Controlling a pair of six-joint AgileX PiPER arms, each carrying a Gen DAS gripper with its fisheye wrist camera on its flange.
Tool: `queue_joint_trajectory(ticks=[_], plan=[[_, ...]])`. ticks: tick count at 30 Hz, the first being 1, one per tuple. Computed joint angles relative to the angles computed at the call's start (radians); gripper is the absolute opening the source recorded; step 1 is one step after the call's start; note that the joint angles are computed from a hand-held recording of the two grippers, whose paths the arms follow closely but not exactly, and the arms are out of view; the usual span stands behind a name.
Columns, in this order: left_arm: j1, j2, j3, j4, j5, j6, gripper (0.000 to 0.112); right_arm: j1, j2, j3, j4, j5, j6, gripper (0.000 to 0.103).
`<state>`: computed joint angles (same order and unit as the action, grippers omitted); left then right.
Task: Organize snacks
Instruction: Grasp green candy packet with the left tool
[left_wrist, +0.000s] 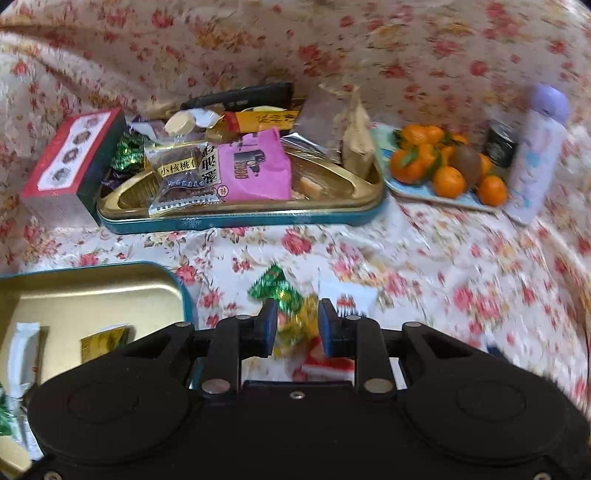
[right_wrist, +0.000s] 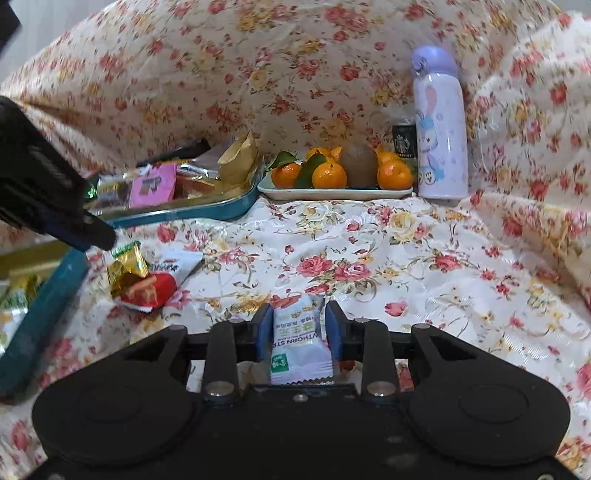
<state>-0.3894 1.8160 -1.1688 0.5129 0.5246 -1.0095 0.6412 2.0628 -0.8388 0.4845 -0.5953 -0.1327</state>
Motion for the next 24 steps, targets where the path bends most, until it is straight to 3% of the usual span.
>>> queue_joint_trajectory(ticks=[3,9,13,24], plan=[[0.025,0.05,-0.059,-0.028,0.008,-0.004,0.034,0.005,0.009,-0.014,0.01,0.003,-0.01,0.032],[0.033,0.134,-0.125,0.062,0.028,-0.15,0.034,-0.003,0.008,0.001,-0.038,-0.012,0.06,0.032],[0.035,0.186,-0.168,0.033,0.054,-0.141,0.034,-0.003,0.007,0.005,-0.042,-0.018,0.07,0.032],[-0.054,0.131,-0.069,-0.04,-0.008,-0.069,0.033,0.001,0.008,0.011,-0.042,-0.027,0.083,0.032]])
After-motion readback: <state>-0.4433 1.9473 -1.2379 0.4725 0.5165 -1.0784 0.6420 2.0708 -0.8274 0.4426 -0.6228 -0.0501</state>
